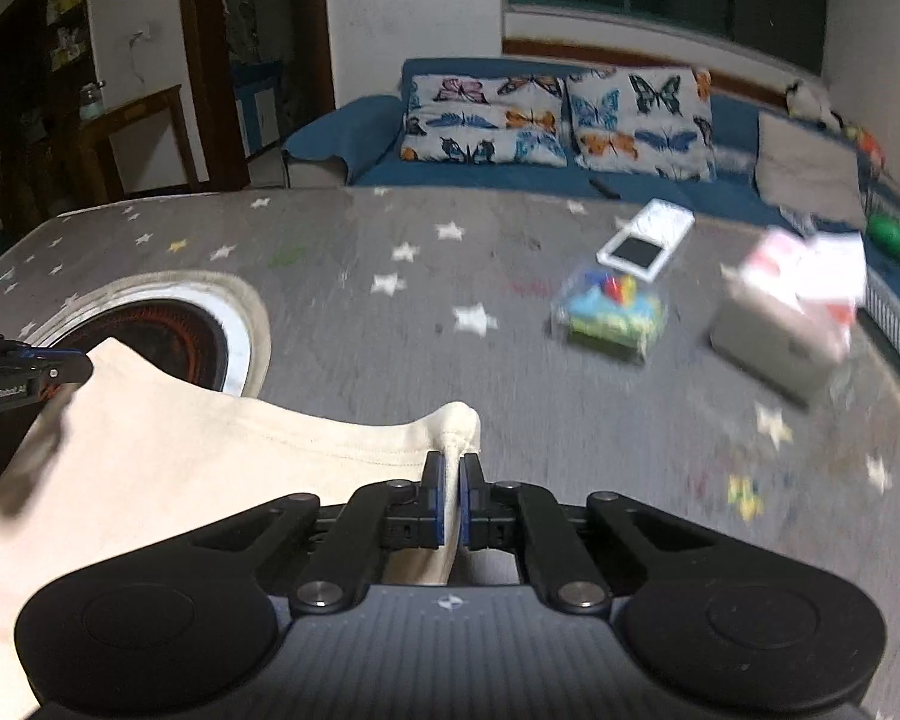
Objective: Fold clothes
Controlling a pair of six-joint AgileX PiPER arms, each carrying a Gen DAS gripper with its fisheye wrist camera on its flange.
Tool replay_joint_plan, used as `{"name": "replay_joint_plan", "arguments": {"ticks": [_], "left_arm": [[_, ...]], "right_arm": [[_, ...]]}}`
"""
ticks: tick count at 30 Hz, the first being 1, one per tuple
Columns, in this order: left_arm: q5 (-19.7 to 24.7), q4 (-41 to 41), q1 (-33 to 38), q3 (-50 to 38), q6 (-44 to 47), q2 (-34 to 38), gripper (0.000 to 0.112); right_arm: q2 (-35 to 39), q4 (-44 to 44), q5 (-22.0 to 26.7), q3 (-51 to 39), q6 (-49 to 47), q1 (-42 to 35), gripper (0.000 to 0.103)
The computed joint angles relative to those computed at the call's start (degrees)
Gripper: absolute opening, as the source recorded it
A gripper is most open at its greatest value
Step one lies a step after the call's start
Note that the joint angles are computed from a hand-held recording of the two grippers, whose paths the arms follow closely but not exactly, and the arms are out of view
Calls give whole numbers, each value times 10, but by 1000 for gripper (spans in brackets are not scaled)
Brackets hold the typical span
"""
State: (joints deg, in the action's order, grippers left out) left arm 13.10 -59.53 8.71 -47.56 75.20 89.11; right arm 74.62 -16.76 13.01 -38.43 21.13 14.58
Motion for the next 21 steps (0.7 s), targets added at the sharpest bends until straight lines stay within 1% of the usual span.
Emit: {"name": "replay_joint_plan", "arguments": {"ticks": [3, 6, 9, 11, 13, 16, 19, 21], "left_arm": [[-26, 35, -8, -18, -40, 23, 5], [-41, 90, -12, -34, -101, 43, 5], [-44, 110, -10, -34, -122, 42, 8], [-33, 111, -6, -28, -123, 30, 8], [-19, 89, -5, -16, -97, 13, 8], [9, 84, -6, 0, -86, -11, 8], [32, 81, -13, 19, -71, -37, 8], [37, 67, -19, 35, -46, -52, 8]], "right_arm": [[42, -58, -5, -30, 53, 9, 4], [74, -42, -4, -48, 33, 9, 5], [69, -35, -1, -44, 25, 9, 7], [45, 1, 8, -36, -13, 9, 9], [9, 51, 26, -26, -68, 14, 9], [-55, 110, 66, -12, -135, 36, 10], [-135, 101, 130, 10, -136, 99, 11], [-181, 106, 175, 23, -136, 146, 11]]}}
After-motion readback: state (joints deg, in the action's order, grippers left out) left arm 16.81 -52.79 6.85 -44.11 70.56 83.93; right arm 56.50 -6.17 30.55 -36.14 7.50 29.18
